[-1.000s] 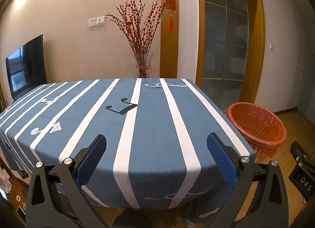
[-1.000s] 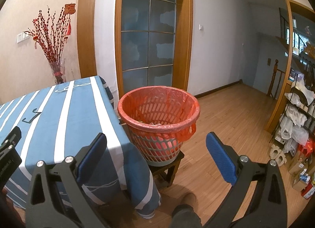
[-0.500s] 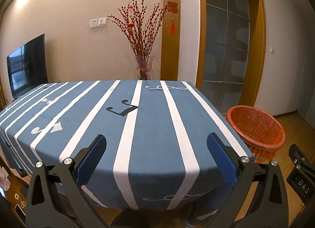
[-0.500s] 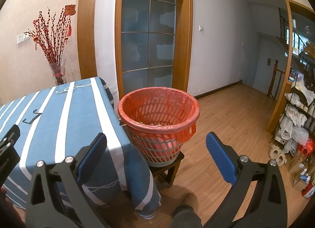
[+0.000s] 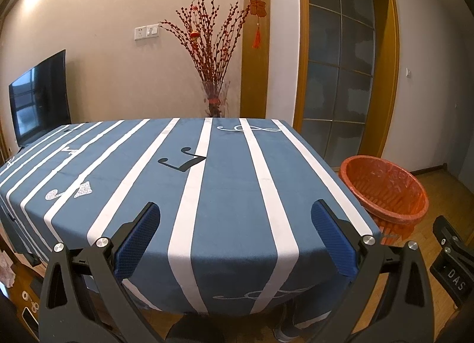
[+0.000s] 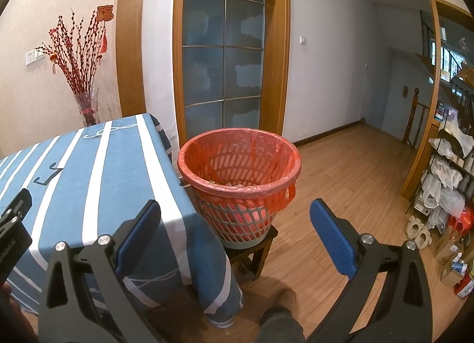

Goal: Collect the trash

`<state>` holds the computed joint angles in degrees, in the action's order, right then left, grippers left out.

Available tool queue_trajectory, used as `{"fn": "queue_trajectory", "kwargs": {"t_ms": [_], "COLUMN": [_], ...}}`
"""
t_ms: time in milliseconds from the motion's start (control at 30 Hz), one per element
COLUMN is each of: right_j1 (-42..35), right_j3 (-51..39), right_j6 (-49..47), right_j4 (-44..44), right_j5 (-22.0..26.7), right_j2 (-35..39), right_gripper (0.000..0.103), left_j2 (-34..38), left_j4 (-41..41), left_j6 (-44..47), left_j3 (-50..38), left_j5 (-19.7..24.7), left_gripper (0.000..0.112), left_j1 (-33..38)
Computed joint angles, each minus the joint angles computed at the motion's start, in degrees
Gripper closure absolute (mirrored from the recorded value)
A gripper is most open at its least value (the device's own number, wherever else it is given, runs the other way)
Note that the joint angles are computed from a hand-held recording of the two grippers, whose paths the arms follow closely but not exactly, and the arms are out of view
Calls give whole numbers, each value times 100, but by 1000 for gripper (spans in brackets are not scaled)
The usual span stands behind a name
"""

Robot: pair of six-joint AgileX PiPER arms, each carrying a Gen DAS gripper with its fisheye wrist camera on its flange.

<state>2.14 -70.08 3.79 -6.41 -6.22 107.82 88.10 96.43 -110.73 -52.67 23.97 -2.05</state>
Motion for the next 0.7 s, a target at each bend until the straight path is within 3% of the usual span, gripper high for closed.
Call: {"fn": "queue_trajectory", "kwargs": {"t_ms": [700], "right_j1": [-23], "right_j3": [-24], "right_j6": [257], "right_j4": [-270], "right_j5": [15], "right_j2": [10], "right_gripper": [5], "left_j2": [46], "left_j4": [-41], "left_j6": [34], "left_j3": [-16], "left_j5": [-21], "left_gripper": [12], "left_j1": [-15]}}
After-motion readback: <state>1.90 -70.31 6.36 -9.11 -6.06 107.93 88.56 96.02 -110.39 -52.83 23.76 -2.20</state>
